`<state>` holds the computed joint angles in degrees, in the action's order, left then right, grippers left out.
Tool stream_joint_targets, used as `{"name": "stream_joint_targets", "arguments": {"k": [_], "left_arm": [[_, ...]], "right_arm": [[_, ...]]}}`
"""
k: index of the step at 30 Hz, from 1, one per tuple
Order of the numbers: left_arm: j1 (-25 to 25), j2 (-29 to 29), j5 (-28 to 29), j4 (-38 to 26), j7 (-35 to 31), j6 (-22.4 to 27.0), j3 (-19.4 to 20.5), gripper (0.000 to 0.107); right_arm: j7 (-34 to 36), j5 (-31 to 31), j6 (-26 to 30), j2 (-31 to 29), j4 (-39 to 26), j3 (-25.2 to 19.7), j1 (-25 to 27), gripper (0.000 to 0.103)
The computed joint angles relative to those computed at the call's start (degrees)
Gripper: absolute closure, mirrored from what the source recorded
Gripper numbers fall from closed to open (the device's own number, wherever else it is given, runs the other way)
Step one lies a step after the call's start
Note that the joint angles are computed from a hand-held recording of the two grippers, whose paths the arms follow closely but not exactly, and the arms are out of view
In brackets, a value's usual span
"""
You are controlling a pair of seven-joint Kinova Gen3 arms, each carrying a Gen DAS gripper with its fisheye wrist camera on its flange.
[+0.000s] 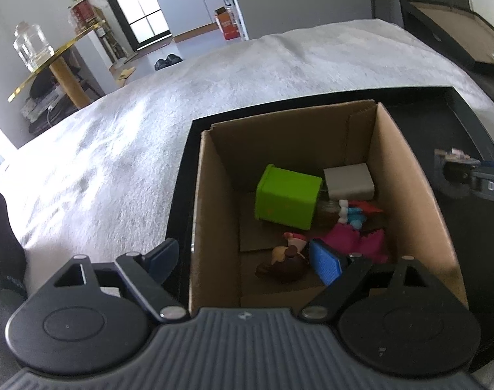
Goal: Organize rigid objects
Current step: 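Carry the cat-face block into the box and open the right gripper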
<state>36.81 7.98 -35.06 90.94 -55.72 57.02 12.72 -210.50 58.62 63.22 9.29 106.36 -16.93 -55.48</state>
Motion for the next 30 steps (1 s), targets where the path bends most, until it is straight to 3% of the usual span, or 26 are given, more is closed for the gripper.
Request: {"name": "stream_joint_targets", "arguments": {"k": [6,11,17,24,30], "left_arm": [[-1.27,-1.38,1.54,1.19,0.34,-1.65,-0.12,0.026],[-2.57,-2.19,2.59,2.07,0.44,-2.62,0.0,0.05],[-3.79,-3.03,3.13,3.44,1.66,-4.24,0.11,0.07],[-4.74,-4.18,3.03,5.35,2.19,-6.45,0.6,0.076],[-6.47,-5.35,4.24,6.73,2.1,-8.72,0.58,0.088]], "right_arm": [[2.04,-1.21,3.48,-0.27,-2.63,-0.46,-0.72,0.06],[2.15,-1.24,7.46,-0.35,-5.09,-0.9,-2.06,0.06],[4.17,-0.77,12.5,-0.53,-8.59,-1.26,-3.28,0.06],[7.71,0.05,15.99,0.1,-13.05,-1.49,-4.68,0.06],[11.81,0.59,15.66,1.62,-17.01,-0.72,-5.8,0.06]]}}
